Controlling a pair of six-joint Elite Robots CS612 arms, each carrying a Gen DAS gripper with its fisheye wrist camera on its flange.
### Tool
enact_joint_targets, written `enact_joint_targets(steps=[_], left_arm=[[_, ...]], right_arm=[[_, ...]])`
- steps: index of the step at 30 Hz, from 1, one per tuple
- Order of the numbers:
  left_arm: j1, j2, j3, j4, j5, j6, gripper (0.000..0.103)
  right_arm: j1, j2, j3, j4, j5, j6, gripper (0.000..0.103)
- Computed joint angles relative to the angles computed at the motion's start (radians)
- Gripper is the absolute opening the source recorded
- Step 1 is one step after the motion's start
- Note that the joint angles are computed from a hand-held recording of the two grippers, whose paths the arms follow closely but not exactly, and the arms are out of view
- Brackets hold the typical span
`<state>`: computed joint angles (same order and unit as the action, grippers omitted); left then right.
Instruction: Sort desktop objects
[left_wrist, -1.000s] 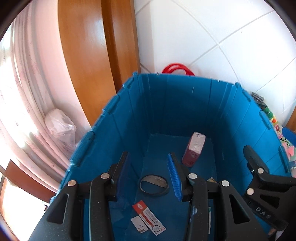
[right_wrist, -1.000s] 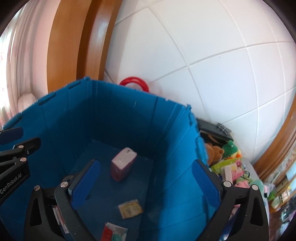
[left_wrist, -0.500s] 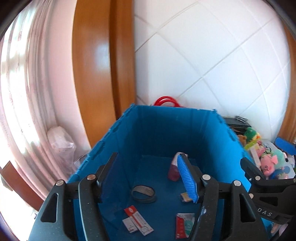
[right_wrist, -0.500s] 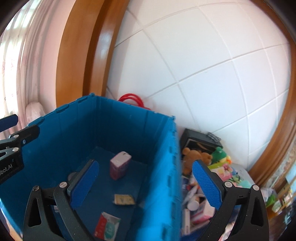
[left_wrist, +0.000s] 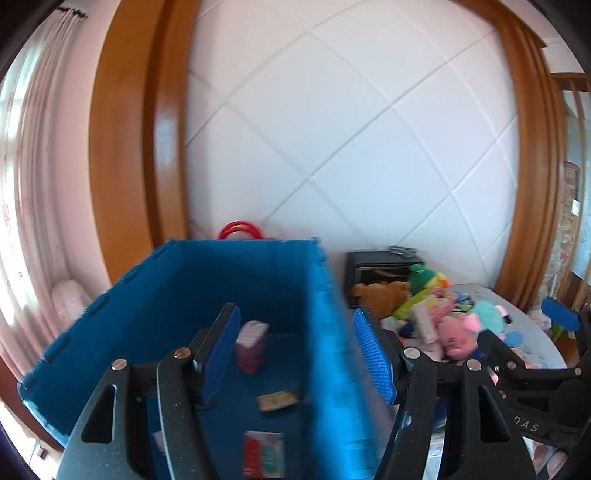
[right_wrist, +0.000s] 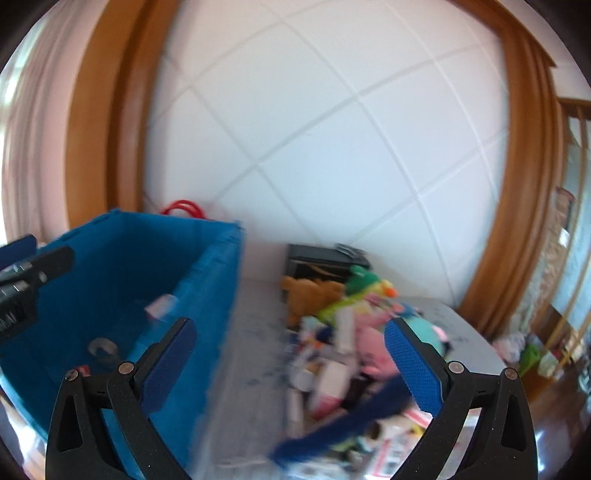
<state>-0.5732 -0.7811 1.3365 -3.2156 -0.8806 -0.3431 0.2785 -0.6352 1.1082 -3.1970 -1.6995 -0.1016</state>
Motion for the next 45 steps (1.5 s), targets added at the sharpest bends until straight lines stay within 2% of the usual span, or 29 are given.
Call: enact_joint_targets(steps=[4,8,11,18,20,26,31,36,41,45], left_arm=[[-0.041,0.05,-0.084,0.016,0.005,0.005,0.064],[-0.076,0.11,-0.175,0.063,-0.01,-0.03,0.072],[-0.098,0.153,-0.238,0.127,0.006,-0.047,0.074],[-0.115,0.233,-0.355,0.333,-0.065,-0.09,0.074],[-0.116,0.248,-0.373,0.365,-0.087,-0.086,0.074],[-0.093,0.325,-0.467,0.466,-0.237,-0.085,0.074],[-0.073,0.386,-0.549,0.589,-0.321,-0.1,0.074],[-0.061,0.434,-0.59,0.641,-0.386,-0.108,0.074],[-0.066,0.486,-0.659,0.719,-0.421,-0.112,0.074],[-0.071,0.544,-0.748,0.762,-0.449,-0.166,0.074]], right_arm=[[-0.065,-0.033,0.082,-0.032,0.008,0.007,0.103],[-0.136,-0.057,0.155,-0.05,0.021,0.018,0.103],[-0.195,-0.063,0.197,-0.049,0.055,0.032,0.103],[-0.275,-0.047,0.22,0.08,0.075,0.082,0.103],[-0.288,-0.044,0.228,0.101,0.077,0.101,0.103],[-0.312,-0.027,0.233,0.204,0.078,0.163,0.103],[-0.311,-0.013,0.223,0.275,0.037,0.186,0.103],[-0.312,0.01,0.216,0.329,0.034,0.223,0.103],[-0.323,0.029,0.208,0.39,0.103,0.211,0.103],[-0.332,0.045,0.193,0.415,0.141,0.166,0.103]])
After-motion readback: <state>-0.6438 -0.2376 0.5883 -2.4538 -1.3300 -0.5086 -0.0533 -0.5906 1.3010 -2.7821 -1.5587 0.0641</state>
